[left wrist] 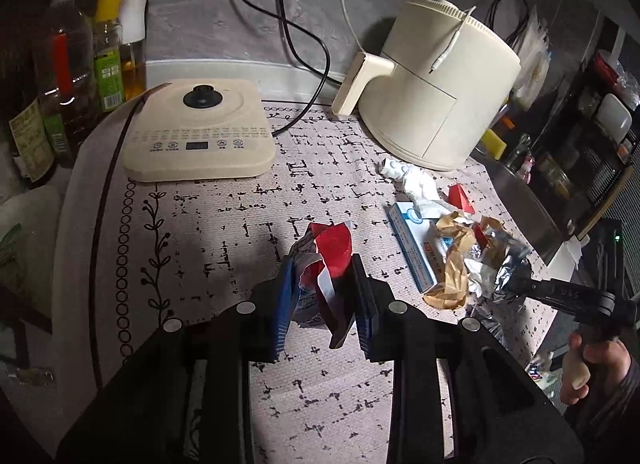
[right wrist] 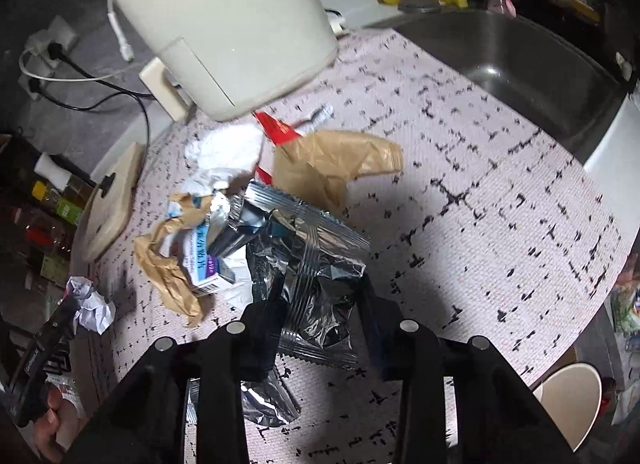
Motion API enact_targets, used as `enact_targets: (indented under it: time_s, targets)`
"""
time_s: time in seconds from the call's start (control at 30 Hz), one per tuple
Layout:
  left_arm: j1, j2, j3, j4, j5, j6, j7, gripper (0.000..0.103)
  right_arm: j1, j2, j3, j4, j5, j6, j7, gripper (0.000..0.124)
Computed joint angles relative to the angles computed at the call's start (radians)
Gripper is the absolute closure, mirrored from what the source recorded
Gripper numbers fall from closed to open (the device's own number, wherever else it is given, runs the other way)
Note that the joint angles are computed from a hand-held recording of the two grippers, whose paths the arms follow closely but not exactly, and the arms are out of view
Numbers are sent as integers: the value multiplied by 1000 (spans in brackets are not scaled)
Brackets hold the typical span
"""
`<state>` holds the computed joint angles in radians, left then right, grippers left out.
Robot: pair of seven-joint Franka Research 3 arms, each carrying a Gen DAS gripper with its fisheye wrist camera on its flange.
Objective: Collect trash
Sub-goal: 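Carry both wrappers over the white bin and open both grippers to drop them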
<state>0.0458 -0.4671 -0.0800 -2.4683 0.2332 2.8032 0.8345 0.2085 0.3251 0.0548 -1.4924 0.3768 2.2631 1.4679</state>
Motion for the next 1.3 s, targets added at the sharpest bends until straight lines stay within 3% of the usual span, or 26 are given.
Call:
enact_targets:
  time_s: [0.2,0.37,0.57,0.87,1.2,1.3]
  targets:
    - [75,-37,-126,19,113,-19,-181,75,-51,-97,5,-83,103,30,-165,90]
    - [48,-60,-190,53,180,-73,-326,75,-100,-197,-29,-173,181,-8,-256,90]
    - [-34,-25,-243,116,243,-145,-428,75,-154,-288,-86,-264,220,-45,-333,89]
    - [-162,104,-277,220,306,-194,-522,75,-241,-366,-161,-390,211,-76,-407,88]
    - [-320,307,-272,344,302,-198,-503,75,-338,-409,-212,-546,88,-56,-386,85]
    - [-362,375,-265,382,287,-196,-482,75,-364,-413,-224,-589,48,-51,-377,78]
